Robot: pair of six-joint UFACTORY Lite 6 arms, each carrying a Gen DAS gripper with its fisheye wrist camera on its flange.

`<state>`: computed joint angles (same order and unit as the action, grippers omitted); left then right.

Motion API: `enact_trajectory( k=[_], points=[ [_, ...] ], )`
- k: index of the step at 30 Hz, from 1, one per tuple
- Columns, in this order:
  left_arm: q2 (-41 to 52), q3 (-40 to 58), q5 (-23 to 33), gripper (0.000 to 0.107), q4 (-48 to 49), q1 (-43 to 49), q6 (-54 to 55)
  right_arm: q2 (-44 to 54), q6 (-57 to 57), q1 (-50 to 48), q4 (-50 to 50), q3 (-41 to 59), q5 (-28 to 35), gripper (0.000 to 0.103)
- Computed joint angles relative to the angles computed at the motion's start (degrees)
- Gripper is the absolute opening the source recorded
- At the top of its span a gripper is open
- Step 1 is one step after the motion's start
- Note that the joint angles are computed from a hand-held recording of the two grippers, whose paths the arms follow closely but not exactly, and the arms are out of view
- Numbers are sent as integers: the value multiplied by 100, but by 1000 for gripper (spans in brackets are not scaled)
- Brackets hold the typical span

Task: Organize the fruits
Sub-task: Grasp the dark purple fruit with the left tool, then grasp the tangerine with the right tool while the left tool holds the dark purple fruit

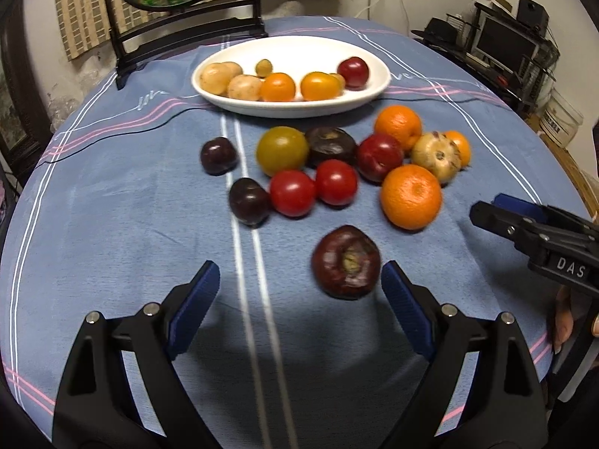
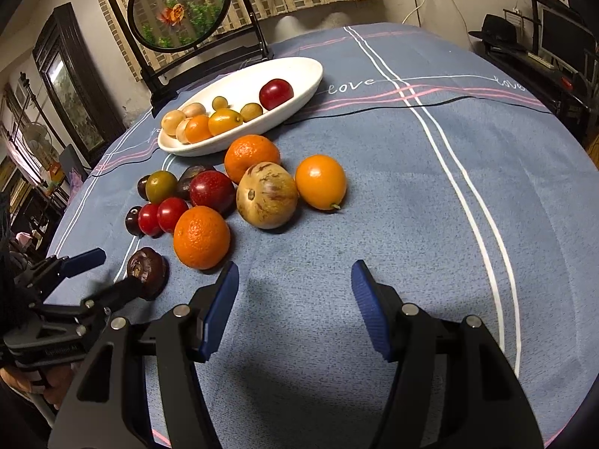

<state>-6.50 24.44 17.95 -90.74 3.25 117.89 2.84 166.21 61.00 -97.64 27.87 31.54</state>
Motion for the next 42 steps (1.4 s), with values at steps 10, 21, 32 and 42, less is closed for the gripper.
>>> enact_trajectory(
  k=[10,21,32,42],
  points=[
    [550,155,-148,76,-921,-679,805,-40,382,-34,-269,-105,0,65],
    [263,53,102,43,-945,-178,1187,149,-396,-16,374,171,-41,65],
    [860,633,399,43,-471,932,1032,1136,-2881,-127,1921,1619,-348,65],
    [1213,807,643,43,-268,1061,931,2332,-4887,-431,3268,3332,-235,62]
  ],
)
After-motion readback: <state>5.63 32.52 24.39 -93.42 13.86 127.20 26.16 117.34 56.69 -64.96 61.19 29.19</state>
